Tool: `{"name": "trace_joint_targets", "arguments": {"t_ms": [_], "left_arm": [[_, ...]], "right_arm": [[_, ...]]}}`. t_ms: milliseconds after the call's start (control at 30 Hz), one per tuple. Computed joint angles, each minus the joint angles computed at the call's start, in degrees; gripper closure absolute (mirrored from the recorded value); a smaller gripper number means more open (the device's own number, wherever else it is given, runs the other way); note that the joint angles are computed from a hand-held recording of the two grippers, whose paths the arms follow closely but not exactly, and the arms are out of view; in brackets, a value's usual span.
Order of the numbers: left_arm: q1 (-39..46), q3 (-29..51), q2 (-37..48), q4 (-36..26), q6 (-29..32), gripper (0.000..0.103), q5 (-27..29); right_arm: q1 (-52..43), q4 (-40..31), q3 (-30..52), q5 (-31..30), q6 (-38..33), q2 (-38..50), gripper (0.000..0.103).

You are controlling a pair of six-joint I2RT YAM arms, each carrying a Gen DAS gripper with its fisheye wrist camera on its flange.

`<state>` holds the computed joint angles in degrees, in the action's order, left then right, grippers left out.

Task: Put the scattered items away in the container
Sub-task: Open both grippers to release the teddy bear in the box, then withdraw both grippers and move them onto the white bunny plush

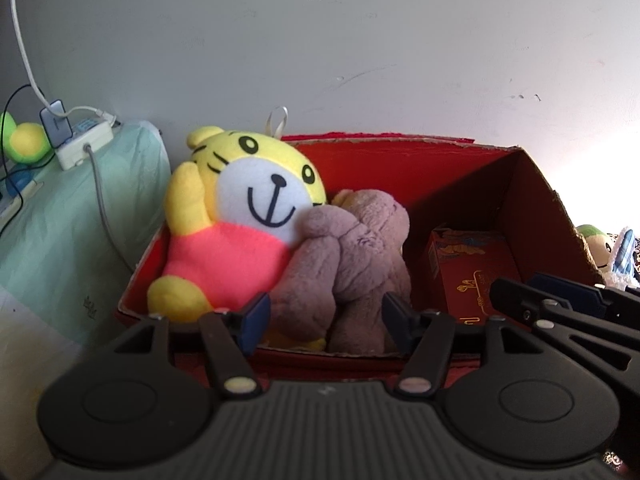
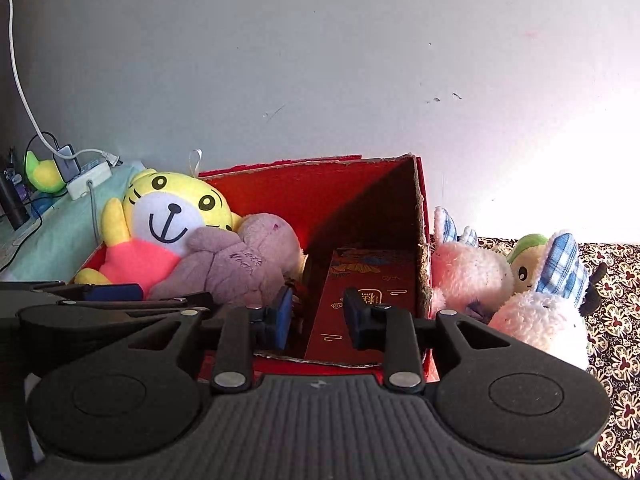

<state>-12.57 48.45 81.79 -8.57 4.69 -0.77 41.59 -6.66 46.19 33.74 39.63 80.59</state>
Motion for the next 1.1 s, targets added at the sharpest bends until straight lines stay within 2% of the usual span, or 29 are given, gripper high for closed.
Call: {"name": "trace_joint_targets", "arguments": {"t_ms": [200, 633, 733, 967, 1100], "left_arm": [[-0.3, -0.1, 0.5, 0.9, -0.2, 0.033, -0.9], [-0.3, -0.6, 0.6, 1.4, 0.2, 0.031, -0.9], [-0.3, -1.0, 0.6, 2.4, 0.3, 0.027, -1.2], [1.4, -3.7, -0.3, 6.3, 1.0, 0.026, 1.7], [3.3, -9.8, -6.0, 13.0, 0.1, 0.026, 5.0]], "right_arm": [[1.0, 0.8, -0.1, 1.9, -1.3, 0.9, 0.075], [1.6, 2.4, -1.1, 3.2, -1.4, 0.7, 0.075], [1.9, 2.2, -0.8, 3.7, -1.4, 1.0, 0.075], [1.7, 1.7, -0.7, 3.3, -2.1, 0.8, 0.074], [1.2, 3.9, -2.8, 0.9, 0.6, -1.6, 0.073]]}}
